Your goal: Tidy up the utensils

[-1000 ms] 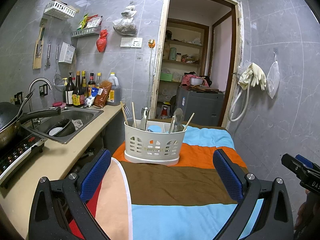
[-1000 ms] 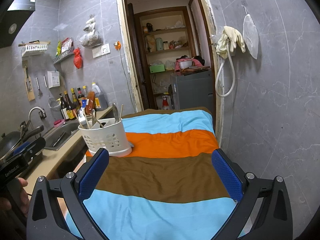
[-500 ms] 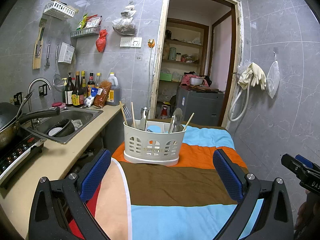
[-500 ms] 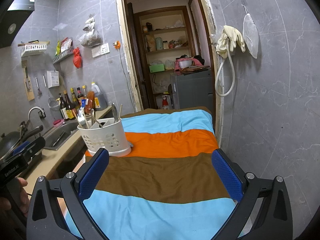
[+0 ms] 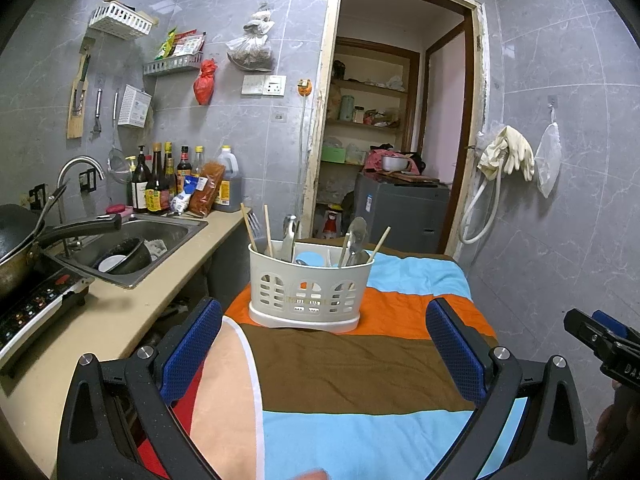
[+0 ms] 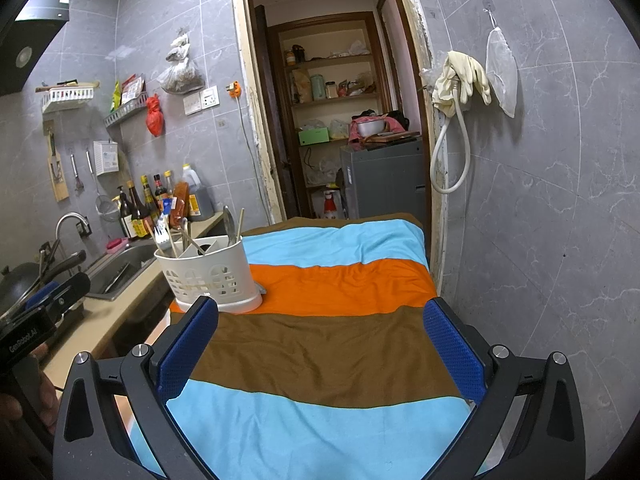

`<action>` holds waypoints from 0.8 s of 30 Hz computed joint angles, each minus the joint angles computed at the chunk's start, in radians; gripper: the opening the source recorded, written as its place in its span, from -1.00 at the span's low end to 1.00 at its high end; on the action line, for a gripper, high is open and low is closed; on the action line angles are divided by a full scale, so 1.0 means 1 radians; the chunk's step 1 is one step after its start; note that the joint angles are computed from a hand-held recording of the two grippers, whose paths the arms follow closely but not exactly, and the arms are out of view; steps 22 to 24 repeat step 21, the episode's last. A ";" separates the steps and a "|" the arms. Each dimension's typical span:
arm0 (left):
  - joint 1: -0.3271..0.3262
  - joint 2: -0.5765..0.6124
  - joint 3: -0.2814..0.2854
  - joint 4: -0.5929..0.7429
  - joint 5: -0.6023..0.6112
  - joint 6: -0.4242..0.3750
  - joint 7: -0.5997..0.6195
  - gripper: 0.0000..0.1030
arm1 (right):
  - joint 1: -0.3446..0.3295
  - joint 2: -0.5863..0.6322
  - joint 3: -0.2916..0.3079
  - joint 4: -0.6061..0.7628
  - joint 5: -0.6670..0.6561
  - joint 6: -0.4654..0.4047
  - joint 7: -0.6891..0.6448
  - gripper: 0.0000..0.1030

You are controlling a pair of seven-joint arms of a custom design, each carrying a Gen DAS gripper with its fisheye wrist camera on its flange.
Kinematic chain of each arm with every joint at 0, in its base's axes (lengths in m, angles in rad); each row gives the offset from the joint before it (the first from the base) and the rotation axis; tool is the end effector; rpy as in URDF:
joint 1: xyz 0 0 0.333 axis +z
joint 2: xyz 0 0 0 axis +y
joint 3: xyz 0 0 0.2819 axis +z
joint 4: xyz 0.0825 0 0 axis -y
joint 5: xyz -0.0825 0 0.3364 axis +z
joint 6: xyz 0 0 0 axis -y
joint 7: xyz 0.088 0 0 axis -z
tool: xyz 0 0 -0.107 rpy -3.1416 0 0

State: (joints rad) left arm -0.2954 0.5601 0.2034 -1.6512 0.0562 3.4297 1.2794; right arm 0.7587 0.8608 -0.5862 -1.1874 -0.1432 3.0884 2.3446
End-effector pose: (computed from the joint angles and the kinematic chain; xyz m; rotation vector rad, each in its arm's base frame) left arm 0.6611 -0.0999 0.4435 -1.5125 1.4705 -1.1646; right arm 0.6656 0.3116 0.4443 -1.4496 1.4606 -0.8137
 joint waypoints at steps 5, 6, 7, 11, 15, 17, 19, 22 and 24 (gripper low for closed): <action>-0.011 0.016 0.012 0.020 -0.009 0.000 0.008 0.94 | -0.001 0.000 0.002 0.001 0.001 -0.001 -0.002 1.00; -0.010 0.018 0.013 0.023 -0.009 -0.002 0.009 0.94 | -0.002 0.000 0.003 0.002 0.001 -0.001 -0.004 1.00; -0.012 0.017 0.014 0.023 -0.009 -0.003 0.010 0.94 | -0.002 -0.001 0.003 0.000 0.001 0.000 -0.004 1.00; -0.004 0.020 0.008 0.026 0.001 -0.009 0.011 0.94 | 0.000 0.000 0.001 0.001 0.002 -0.002 -0.003 1.00; -0.003 0.020 0.007 0.019 0.005 -0.003 0.011 0.94 | -0.003 0.000 0.004 0.005 0.001 -0.005 -0.003 1.00; 0.003 0.019 0.002 0.019 0.008 -0.001 0.012 0.94 | -0.003 -0.001 0.004 0.003 -0.001 -0.004 -0.002 1.00; 0.000 0.020 0.004 0.019 0.006 -0.002 0.012 0.94 | -0.005 -0.001 0.006 0.006 -0.002 -0.005 -0.002 1.00; -0.004 0.020 0.008 0.020 0.004 -0.004 0.011 0.94 | -0.005 -0.002 0.007 0.004 -0.003 -0.005 -0.002 1.00; -0.004 0.020 0.008 0.020 0.004 -0.004 0.011 0.94 | -0.005 -0.002 0.007 0.004 -0.003 -0.005 -0.002 1.00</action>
